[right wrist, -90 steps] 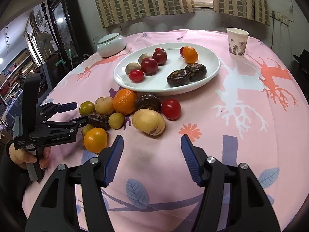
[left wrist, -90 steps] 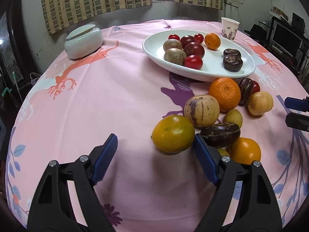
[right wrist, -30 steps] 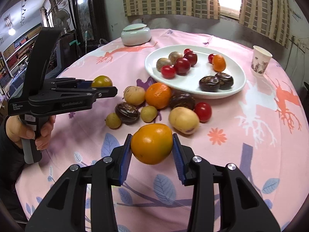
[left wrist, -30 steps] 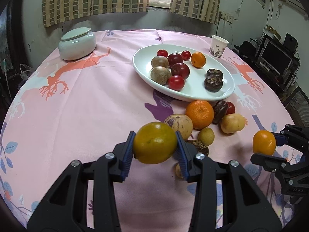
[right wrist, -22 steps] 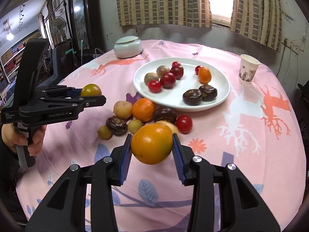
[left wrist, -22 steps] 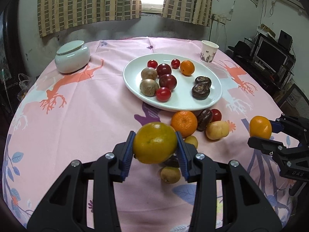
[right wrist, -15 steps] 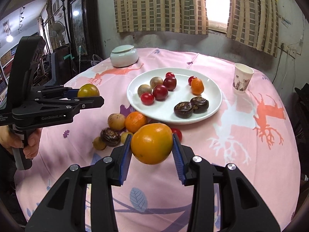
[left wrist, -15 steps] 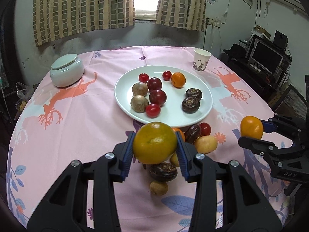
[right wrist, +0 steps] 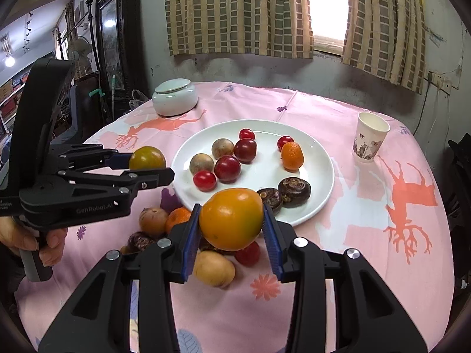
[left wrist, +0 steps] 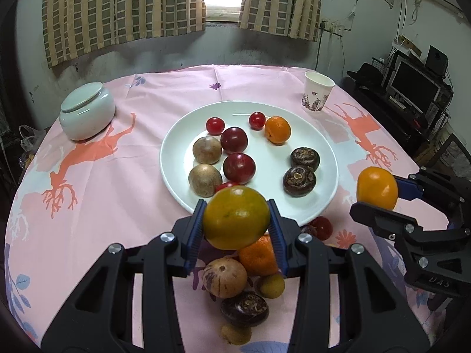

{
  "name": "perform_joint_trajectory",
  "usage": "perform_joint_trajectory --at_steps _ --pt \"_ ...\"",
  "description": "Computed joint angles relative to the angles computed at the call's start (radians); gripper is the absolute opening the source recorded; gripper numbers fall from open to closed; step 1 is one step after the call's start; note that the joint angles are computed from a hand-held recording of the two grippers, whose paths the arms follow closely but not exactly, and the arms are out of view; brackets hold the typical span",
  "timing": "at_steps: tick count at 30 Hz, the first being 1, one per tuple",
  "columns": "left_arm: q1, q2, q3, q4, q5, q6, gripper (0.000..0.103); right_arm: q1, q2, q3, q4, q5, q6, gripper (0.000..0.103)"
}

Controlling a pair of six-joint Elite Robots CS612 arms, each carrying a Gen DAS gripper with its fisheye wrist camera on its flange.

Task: Organize fruits
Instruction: 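Carry the yellow fruit and orange fruit over the white plate, then lower both fruits onto the plate and open both tools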

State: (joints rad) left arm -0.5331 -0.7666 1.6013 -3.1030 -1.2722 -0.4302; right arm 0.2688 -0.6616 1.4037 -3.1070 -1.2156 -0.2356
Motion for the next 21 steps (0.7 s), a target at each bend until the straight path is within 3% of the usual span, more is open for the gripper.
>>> perform_joint_trajectory --at_steps 14,21 --pt "0.030 0.063 -0.088 0.083 -0.034 -0.016 0.042 0.018 0.079 -0.137 0.134 -0.022 -0.026 0.041" --pt "0.037 0.075 -0.108 0.093 -0.057 -0.028 0.042 0.023 0.095 -0.156 0.139 -0.037 -0.038 0.041"
